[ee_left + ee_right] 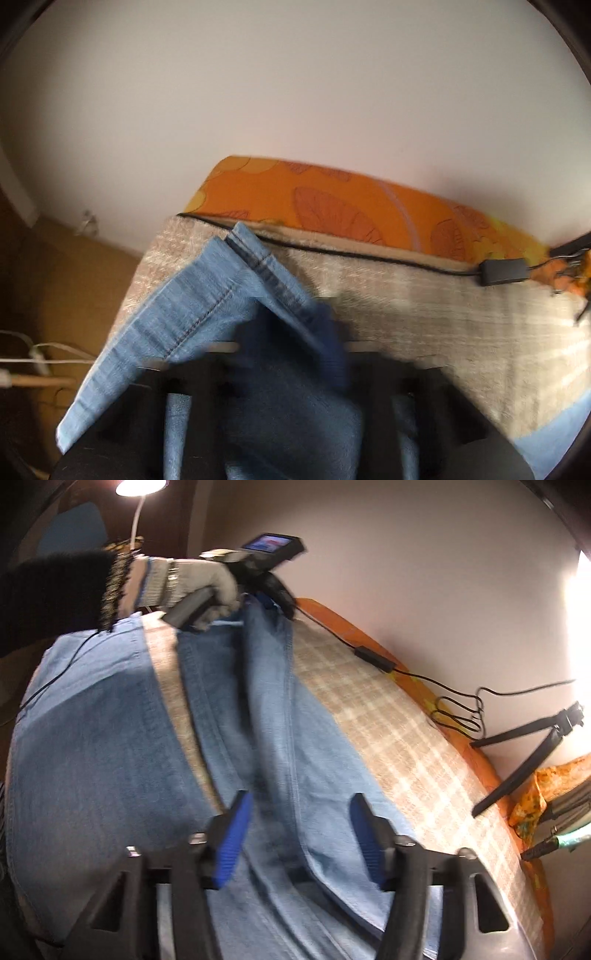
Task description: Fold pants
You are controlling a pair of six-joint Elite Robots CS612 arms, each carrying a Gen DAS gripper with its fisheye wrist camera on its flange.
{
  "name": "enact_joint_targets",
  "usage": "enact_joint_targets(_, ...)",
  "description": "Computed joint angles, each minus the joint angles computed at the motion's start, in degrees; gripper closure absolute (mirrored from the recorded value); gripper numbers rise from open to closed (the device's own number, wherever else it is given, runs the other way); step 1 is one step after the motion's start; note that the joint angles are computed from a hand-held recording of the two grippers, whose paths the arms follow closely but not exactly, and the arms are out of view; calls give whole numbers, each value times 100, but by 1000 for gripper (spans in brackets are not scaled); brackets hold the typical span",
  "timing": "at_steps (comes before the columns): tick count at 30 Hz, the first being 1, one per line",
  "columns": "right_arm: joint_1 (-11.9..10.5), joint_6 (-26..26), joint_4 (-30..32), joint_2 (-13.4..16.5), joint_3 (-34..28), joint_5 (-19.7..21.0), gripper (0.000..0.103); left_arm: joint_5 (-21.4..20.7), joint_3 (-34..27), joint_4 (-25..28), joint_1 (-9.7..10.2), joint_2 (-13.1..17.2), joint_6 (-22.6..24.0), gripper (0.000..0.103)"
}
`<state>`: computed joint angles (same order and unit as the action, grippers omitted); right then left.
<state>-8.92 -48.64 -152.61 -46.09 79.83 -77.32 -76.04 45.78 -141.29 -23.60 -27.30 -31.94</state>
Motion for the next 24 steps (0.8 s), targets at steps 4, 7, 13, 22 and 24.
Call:
enact_joint_targets(4,-21,-44,601,63,-214,-96,26,-214,464,-617,45,-194,-164,97)
enact_joint_targets(7,10,-183,747,154,-304,-398,26,-164,687,-910,10,-332,-124,98)
enact_joint_targets(13,25,-166,987,300,-518,-573,91,-201,1404,-1726,-14,-768,-212,99)
enact_joint_targets(22,109,95,135,-71,-230,-919,103,-85,2278,-2776,-10,-1374,-201,99)
enact_joint_targets(24,114,136,44,-228,-147,-954,103,-184,2563,-3035,-11,-1559,-281,99)
